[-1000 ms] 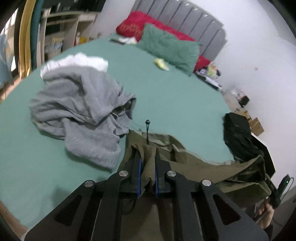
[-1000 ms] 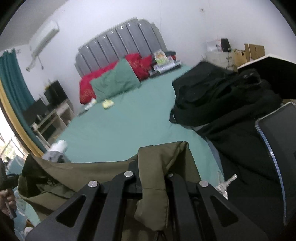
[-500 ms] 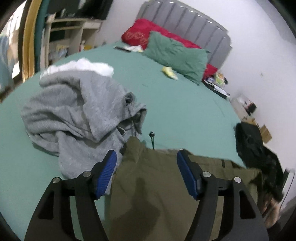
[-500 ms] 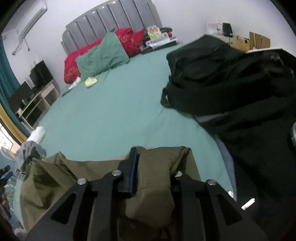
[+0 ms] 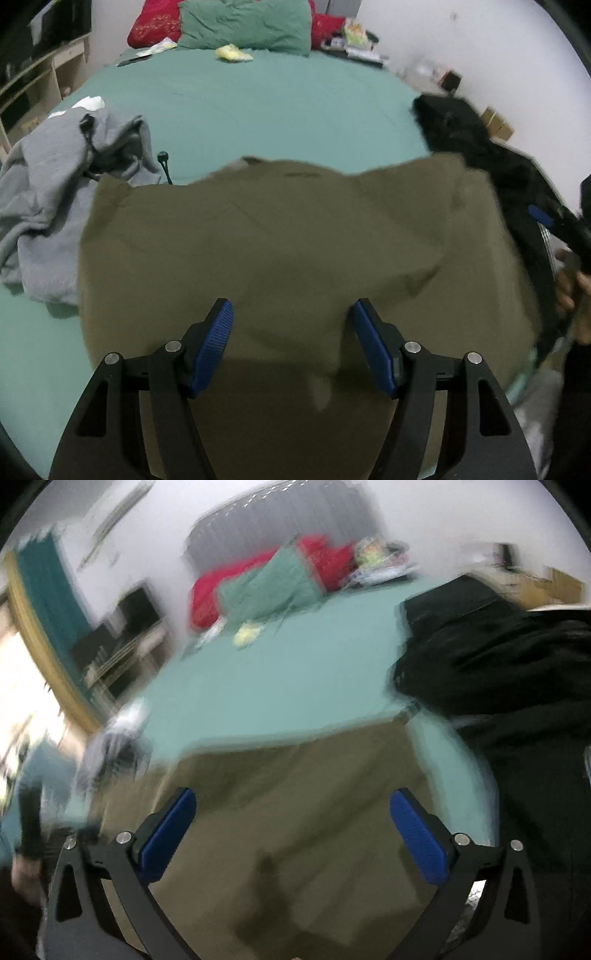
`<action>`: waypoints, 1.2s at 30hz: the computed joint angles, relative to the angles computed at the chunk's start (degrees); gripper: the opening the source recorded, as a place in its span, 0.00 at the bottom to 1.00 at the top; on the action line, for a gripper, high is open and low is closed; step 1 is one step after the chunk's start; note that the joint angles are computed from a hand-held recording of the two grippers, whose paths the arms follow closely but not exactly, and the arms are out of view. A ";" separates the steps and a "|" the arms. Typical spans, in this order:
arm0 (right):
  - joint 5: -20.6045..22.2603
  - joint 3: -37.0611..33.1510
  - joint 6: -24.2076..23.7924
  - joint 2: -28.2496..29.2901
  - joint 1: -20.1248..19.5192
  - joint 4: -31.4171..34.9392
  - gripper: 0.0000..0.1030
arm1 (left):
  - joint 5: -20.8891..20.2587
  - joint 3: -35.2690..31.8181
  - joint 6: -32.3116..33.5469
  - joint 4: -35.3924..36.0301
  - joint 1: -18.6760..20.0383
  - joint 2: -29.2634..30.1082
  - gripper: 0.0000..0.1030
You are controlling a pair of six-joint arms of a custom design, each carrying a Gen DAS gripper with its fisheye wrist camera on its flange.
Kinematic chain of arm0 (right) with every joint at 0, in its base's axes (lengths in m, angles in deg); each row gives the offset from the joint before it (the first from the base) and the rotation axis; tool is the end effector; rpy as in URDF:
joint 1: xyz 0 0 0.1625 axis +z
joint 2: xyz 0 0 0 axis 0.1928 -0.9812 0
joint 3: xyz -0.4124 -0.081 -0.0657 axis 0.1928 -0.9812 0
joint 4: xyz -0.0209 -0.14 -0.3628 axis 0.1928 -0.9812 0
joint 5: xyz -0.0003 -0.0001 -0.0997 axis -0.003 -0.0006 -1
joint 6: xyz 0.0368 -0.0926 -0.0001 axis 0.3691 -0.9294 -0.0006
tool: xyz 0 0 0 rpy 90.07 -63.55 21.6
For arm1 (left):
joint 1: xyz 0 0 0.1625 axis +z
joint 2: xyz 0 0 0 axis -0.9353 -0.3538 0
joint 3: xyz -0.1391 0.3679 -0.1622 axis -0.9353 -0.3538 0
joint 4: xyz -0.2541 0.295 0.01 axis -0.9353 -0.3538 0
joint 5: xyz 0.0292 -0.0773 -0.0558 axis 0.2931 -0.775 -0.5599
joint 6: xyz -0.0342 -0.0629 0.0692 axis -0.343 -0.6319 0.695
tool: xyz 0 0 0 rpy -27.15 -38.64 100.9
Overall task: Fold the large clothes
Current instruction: 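Lay the folded jacket flat and open both tools, then regrasp its edge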
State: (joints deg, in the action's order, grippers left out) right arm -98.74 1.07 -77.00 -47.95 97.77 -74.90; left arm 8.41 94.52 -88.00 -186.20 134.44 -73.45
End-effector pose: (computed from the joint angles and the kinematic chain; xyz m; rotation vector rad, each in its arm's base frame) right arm 0.3417 -0.6884 0.1903 0.6279 -2.6566 0.8026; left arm -0.1264 -0.7472 0.3333 0.2232 2.4531 -0.6550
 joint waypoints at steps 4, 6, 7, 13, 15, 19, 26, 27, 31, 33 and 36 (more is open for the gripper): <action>-8.23 -3.36 -2.33 6.34 0.46 3.60 1.00 | 2.93 -4.98 -0.19 0.29 1.56 4.82 0.69; -11.65 -4.38 -1.49 8.59 -0.38 1.90 1.00 | 4.37 -7.27 1.37 -0.64 2.09 6.94 0.69; -13.70 -4.83 -0.38 9.25 -0.63 1.19 1.00 | 5.24 -8.95 2.10 -1.04 2.44 8.30 0.69; -18.91 -3.80 5.71 8.26 -2.12 -4.08 1.00 | 7.60 -11.33 0.46 -6.54 2.76 8.29 0.69; -17.97 2.11 4.81 4.78 -1.89 -11.25 1.00 | 6.61 -5.64 0.67 -11.93 2.26 3.90 0.69; -18.83 13.41 3.31 -1.63 -1.18 -22.32 1.00 | 8.88 9.09 1.37 -21.42 0.87 -6.01 0.69; -15.96 30.90 16.07 -11.37 -2.27 -27.35 1.00 | 5.76 29.84 -10.65 -24.40 2.49 -20.43 0.70; -14.76 32.29 19.33 -12.21 -2.60 -26.73 1.00 | 4.28 31.82 -12.04 -24.31 2.76 -21.30 0.70; -8.10 36.92 25.23 -13.67 -3.96 -25.86 1.00 | 2.45 34.59 -13.41 -27.71 3.94 -20.61 0.70; -7.46 35.28 23.34 -12.10 -3.08 -24.33 0.83 | -0.04 34.31 -13.55 -28.39 5.11 -19.92 0.70; -6.63 33.61 19.72 -10.28 -2.80 -24.13 0.35 | -1.09 33.14 -11.29 -28.51 5.32 -18.52 0.43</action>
